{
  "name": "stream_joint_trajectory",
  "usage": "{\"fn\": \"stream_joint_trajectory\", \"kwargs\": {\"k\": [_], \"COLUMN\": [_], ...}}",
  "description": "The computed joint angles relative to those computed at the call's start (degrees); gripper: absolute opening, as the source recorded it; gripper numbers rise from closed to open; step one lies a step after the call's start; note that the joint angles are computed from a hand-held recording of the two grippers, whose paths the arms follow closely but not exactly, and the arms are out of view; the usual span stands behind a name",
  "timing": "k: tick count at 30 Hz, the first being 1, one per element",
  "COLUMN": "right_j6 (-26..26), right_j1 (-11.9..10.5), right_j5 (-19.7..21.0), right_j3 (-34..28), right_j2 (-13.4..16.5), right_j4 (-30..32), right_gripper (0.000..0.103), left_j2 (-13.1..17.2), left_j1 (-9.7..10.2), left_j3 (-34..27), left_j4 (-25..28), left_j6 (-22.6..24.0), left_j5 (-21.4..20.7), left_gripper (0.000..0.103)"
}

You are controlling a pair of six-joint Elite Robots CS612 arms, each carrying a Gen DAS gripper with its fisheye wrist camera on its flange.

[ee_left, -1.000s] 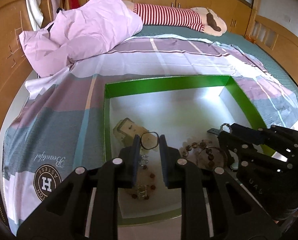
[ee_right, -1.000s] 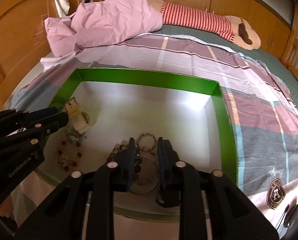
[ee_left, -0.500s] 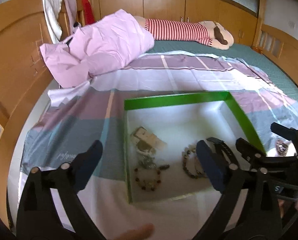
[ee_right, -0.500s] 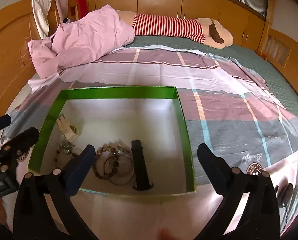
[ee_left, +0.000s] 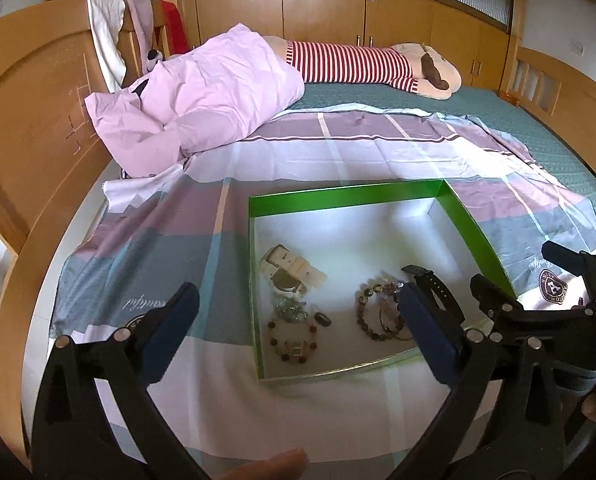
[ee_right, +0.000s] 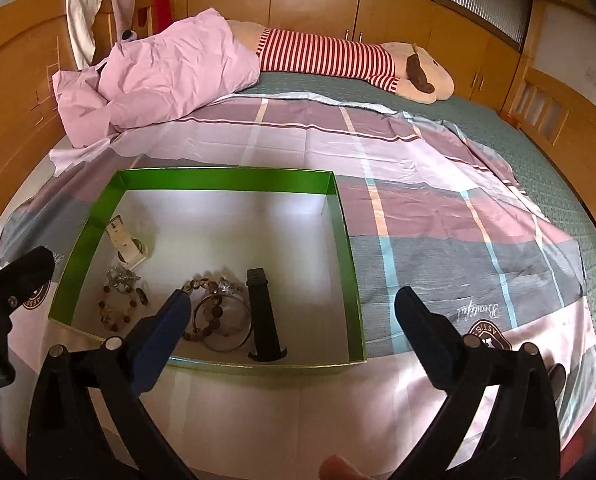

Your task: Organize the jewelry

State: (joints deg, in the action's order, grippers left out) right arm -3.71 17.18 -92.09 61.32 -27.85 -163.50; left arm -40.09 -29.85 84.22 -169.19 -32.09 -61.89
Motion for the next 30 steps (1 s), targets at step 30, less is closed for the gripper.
{"fn": "stream_joint_trajectory", "kwargs": {"k": [30], "right_j6": [-0.9], "right_j1": [0.2], "right_j5": [-0.4], "right_j3": [0.6], "right_j2": [-0.2], "right_j4": [-0.2], "right_gripper": [0.099], "left_j2": [0.0], "left_j1": [0.07], "left_j3": [0.2], "left_j4": [0.2], "left_j6": [0.0], "left_j5": [-0.5], "left_gripper": [0.099]}}
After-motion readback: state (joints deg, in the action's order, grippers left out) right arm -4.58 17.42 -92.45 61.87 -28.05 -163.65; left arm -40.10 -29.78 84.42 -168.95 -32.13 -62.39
